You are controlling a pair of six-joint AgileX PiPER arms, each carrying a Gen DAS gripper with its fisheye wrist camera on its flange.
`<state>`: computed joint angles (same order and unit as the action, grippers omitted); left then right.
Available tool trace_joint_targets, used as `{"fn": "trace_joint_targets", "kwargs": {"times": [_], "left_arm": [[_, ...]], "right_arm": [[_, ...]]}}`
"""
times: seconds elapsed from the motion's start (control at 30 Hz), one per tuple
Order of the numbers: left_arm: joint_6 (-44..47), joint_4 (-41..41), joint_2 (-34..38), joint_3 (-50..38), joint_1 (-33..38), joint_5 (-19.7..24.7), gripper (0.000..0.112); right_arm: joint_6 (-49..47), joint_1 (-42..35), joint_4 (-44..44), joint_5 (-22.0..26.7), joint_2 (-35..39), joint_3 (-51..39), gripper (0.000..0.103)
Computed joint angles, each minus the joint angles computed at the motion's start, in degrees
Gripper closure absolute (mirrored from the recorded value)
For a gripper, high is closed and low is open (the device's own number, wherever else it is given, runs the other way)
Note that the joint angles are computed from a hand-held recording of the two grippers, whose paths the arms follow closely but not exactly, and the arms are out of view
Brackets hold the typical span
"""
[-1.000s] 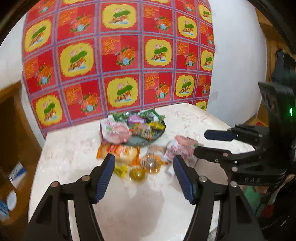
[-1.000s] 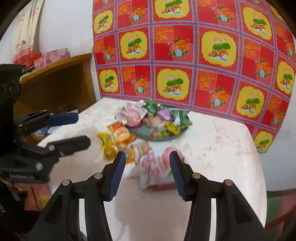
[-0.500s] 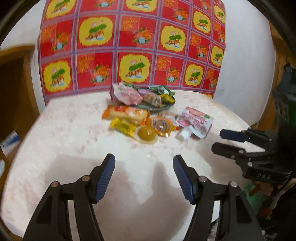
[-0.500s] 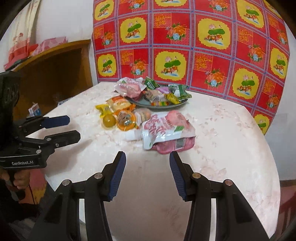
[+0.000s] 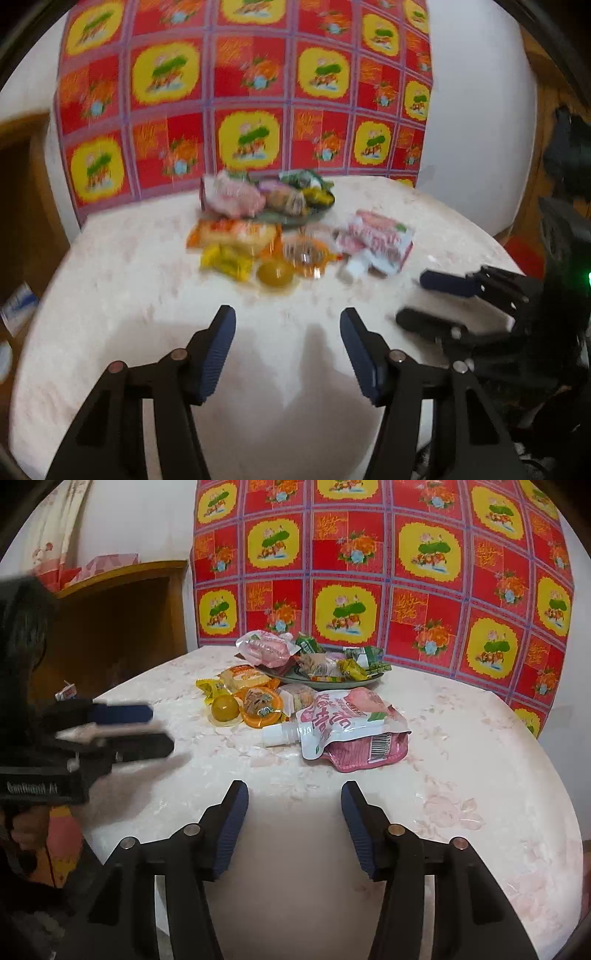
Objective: Organize snacks
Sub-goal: 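Grasp the round yellow-wrapped candy with the left gripper and lift it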
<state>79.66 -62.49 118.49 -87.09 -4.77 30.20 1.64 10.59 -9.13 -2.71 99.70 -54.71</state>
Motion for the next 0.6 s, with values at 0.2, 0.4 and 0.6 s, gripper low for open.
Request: {"fn": "trace_joint_targets", "kwargs": {"times": [0.2,0.4,0.6], "left_arm": [[-20.47,20.04,7.77,-16.49,-3.27,5.29,0.060],[-28.89,28.72,14.31,-28.24,-4.72,11.22,0.071],[-32.18,31.40,15.36,-30.30,-4.84,11.19,0.089]], "right_arm": [[0.40,-0.27,-0.48,-2.31,0.24,0.81,0.049],[11.07,-0.90,-11.66,-2.89,0.11,1.17,0.049],[18.01,-1.62,-19.08,-4.14,0.12,1.69,0.049]]}}
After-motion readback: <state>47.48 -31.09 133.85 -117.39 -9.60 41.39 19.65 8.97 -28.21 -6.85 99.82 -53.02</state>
